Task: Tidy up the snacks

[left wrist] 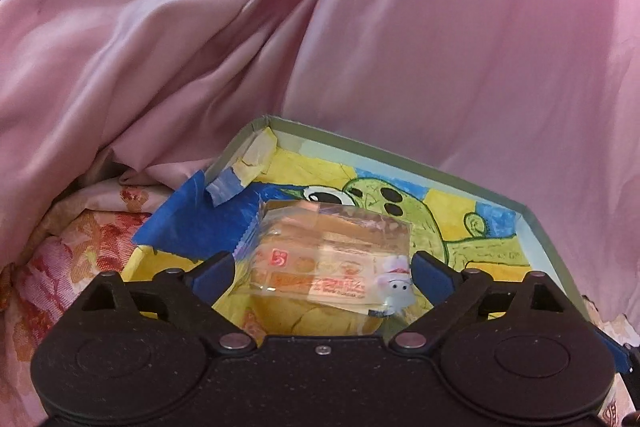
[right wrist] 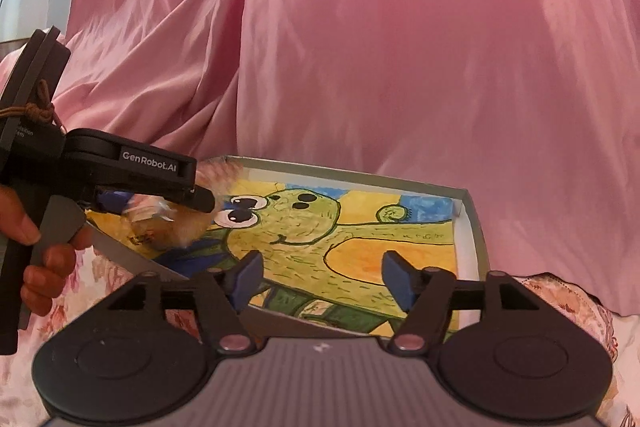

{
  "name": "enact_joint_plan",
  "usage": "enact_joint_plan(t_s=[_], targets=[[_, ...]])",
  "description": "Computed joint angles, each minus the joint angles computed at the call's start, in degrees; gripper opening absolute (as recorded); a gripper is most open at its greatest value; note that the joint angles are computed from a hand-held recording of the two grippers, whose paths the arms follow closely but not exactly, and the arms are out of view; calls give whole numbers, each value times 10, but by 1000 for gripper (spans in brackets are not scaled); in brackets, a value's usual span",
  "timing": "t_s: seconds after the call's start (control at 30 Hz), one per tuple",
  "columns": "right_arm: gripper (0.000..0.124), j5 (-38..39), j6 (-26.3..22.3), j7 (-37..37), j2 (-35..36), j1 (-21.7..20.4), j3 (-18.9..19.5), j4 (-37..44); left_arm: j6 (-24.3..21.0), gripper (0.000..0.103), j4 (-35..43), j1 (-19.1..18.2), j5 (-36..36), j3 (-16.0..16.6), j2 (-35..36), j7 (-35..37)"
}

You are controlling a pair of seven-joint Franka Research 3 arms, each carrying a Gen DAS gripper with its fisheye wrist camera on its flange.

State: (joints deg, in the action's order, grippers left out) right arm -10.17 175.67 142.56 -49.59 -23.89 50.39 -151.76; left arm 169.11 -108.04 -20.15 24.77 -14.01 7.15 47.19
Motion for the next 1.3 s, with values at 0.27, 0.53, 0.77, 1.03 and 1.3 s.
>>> enact_joint_plan(t_s=[0.27, 0.53, 0.77, 1.03, 1.3], targets=[[91, 3, 5, 13, -21, -11, 9, 1, 1, 101, -20, -3, 39, 7, -26, -44], [102, 20, 21, 33, -38, -31, 29, -3, 0, 102, -24, 5, 104, 6, -40, -99], [103, 48, 60, 50, -63, -35, 52, -33, 16, 102, -30, 10, 158, 7, -43, -150], [103, 89, 99, 70, -88, -48, 93, -58, 39, 102, -37, 14, 180, 11, -40, -169], [103, 120, 117, 84, -134, -65, 131, -67, 58, 102, -47, 17, 210, 15, -48, -191]])
